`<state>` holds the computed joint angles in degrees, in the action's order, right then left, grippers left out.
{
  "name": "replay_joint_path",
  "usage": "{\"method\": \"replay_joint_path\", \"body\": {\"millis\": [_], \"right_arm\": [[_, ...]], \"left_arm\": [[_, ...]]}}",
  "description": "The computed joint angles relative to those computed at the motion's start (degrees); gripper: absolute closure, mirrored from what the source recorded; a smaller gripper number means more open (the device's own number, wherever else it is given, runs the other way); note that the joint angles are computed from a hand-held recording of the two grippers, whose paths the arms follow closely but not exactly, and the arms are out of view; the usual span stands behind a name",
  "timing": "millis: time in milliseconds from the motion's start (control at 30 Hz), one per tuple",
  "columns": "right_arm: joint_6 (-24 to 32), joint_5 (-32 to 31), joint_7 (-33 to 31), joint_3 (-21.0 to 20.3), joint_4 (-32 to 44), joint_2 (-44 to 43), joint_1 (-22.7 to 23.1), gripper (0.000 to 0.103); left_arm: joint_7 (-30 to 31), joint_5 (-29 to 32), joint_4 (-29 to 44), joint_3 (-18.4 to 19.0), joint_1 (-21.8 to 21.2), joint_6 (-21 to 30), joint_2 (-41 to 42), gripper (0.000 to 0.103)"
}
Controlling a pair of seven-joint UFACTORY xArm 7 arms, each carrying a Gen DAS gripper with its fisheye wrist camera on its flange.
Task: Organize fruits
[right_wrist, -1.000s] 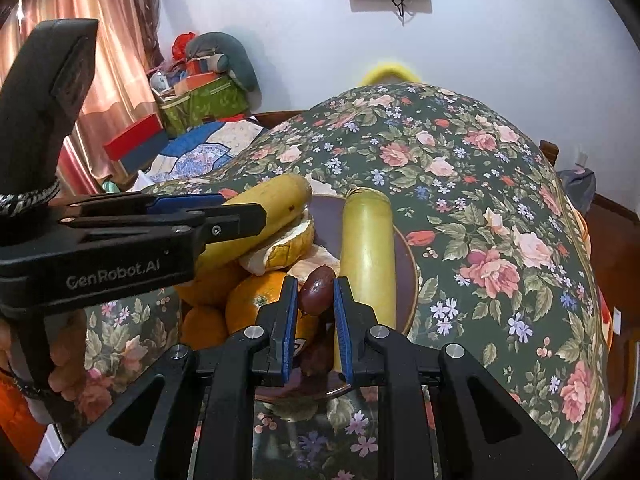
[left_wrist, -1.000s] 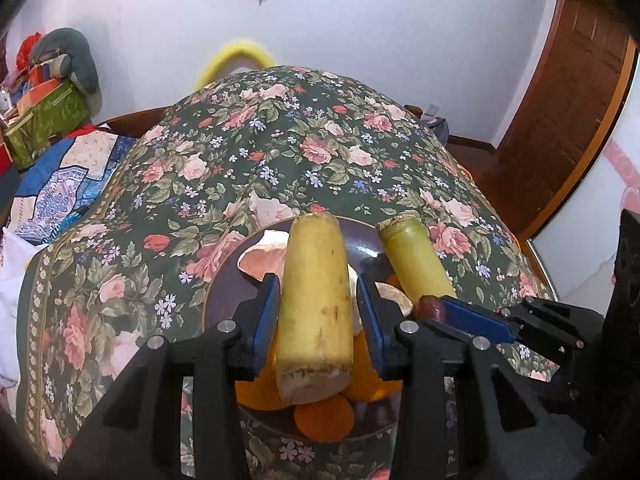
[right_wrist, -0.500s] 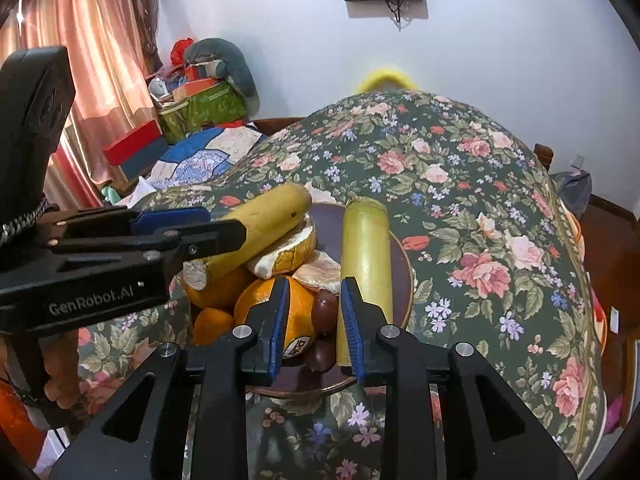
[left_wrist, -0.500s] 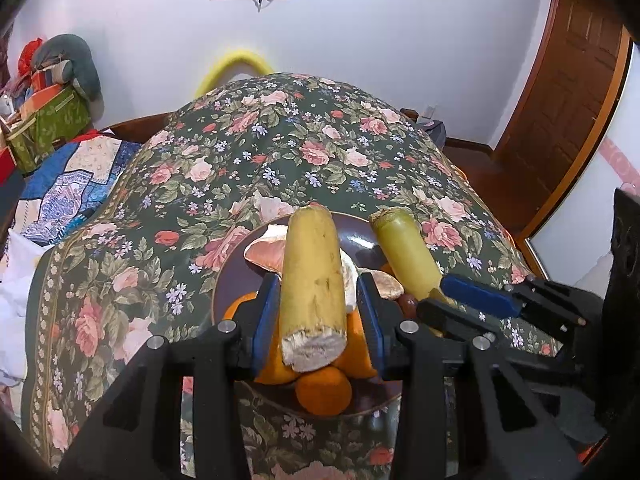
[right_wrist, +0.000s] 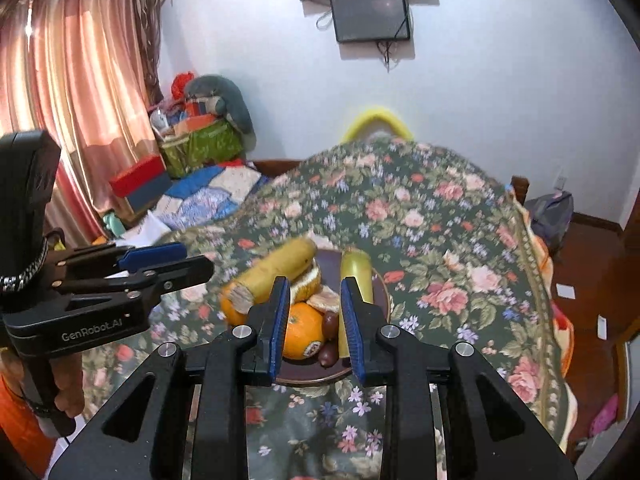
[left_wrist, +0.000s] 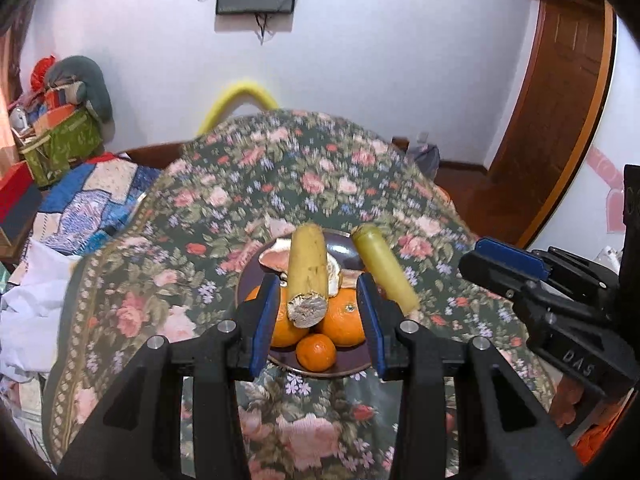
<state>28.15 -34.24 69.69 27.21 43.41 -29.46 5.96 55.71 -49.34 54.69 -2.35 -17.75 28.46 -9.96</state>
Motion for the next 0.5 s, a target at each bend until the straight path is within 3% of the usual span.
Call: {"method": "replay_joint_path", "body": {"millis": [300, 433, 500], "right_arm": [[9.65, -0.10, 1.81, 6.31, 5.64, -9.55, -0.18, 0.078], [13.83, 0.40, 1.91, 10.30, 8.52, -13.72, -1.20, 0.067], [15.74, 0.69, 1.89, 12.42, 9.64, -15.64, -2.18, 0.063]], "left_arm": [[4.03, -4.47, -9.11, 5.71, -3.63, 0.10, -19.75, 0.061], [2.94, -3.17, -13.10, 8.62, -5.87, 0.75, -29.33, 0.058], [2.11, -2.14, -14.95, 9.63, -6.78, 0.35, -33.50, 0.051]]}}
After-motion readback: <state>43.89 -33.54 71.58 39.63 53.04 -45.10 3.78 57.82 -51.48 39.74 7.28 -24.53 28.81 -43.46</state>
